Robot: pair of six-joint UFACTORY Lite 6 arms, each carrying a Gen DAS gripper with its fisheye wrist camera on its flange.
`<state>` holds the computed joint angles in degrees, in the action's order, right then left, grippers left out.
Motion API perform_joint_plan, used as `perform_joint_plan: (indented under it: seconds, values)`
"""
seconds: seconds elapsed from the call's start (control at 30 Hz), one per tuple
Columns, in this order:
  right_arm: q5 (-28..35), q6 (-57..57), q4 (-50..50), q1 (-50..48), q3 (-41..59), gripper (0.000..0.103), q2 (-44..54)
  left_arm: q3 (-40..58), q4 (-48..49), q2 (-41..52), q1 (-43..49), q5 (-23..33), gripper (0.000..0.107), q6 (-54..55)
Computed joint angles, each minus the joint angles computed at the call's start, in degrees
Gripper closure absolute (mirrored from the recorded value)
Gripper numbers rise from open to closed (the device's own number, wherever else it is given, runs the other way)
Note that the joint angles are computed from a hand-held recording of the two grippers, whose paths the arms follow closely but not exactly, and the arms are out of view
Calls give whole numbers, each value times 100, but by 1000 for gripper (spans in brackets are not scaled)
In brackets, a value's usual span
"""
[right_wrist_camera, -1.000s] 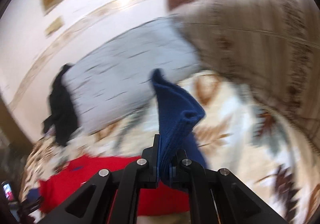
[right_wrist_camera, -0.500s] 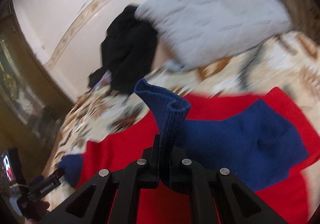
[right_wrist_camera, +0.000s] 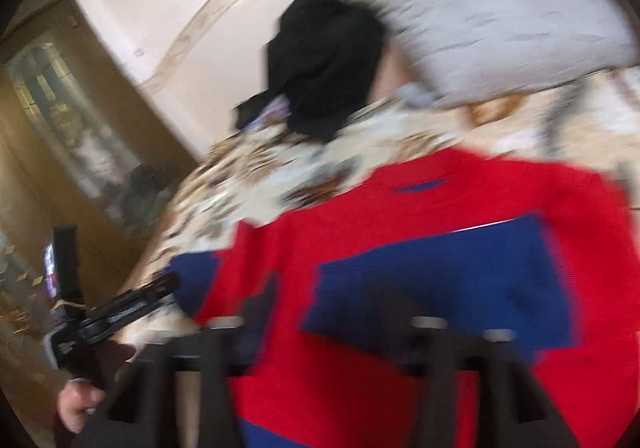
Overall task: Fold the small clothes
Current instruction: 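Lift the blue cuff with the right tool and fold it across the sweater body, then release the sleeve with the right tool and move the left tool to the other cuff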
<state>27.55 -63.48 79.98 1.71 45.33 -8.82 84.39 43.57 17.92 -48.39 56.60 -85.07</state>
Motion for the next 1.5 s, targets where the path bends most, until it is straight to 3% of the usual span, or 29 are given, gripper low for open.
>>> perform_joint_plan:
  seconds: [0.2, 0.27, 0.4, 0.47, 0.53, 0.6, 0.77, 0.87, 0.9, 1.03, 1.2, 1.37, 1.4, 1.43, 1.47, 1.5]
  values:
    - [-34, 443, -1105, -1419, -522, 37, -667, 603, -880, 657, -84, -1205, 4, 731]
    - [260, 478, -1220, -1917, -396, 52, -438, 893, -1058, 961, -119, -1349, 4, 933]
    - [458, 362, -1490, -2397, -163, 56, 54, 1516, -1445, 1604, -84, -1518, 7, 1438]
    - [619, 401, -1556, -2634, 94, 56, 479, 1726, -1734, 1876, 20, -1586, 26, 1688]
    - [884, 437, -1494, -2897, 315, 56, 833, 1684, -2549, 2021, 277, -2070, 60, 2373]
    - [1018, 504, -1562, -3153, 515, 56, 1096, 1601, -3223, 2137, 425, -2512, 63, 2875]
    - [1271, 524, -1604, -3365, 845, 56, 1541, 2220, -3116, 2503, 346, -2337, 64, 3045]
    - [1288, 628, -1680, -3338, 1025, 56, 1803, 2436, -2915, 2676, 318, -2137, 82, 2965]
    - [1328, 642, -1664, -3336, 1089, 56, 1900, 2373, -2878, 2650, 330, -2173, 92, 2927]
    - [1364, 682, -1684, -3303, 1206, 56, 2059, 1439, -2620, 2048, 395, -3108, 102, 2602]
    - [1466, 626, -1636, -3268, 1221, 56, 2074, 1409, -1972, 1928, 317, -2988, 104, 2054]
    - [1425, 590, -1641, -3234, 1120, 56, 1888, 1746, -2735, 2194, 375, -2645, 100, 2793]
    - [1402, 584, -1605, -3276, 1100, 55, 1846, 1837, -2892, 2249, 388, -2549, 84, 2937]
    - [1472, 550, -1521, -3376, 1106, 55, 1836, 1910, -3111, 2308, 407, -2513, 61, 3119]
    - [1582, 545, -1453, -3492, 1155, 55, 1867, 1878, -3394, 2310, 432, -2573, 51, 3331]
    - [1624, 517, -1392, -3578, 1180, 55, 1882, 1777, -3438, 2263, 419, -2685, 49, 3325]
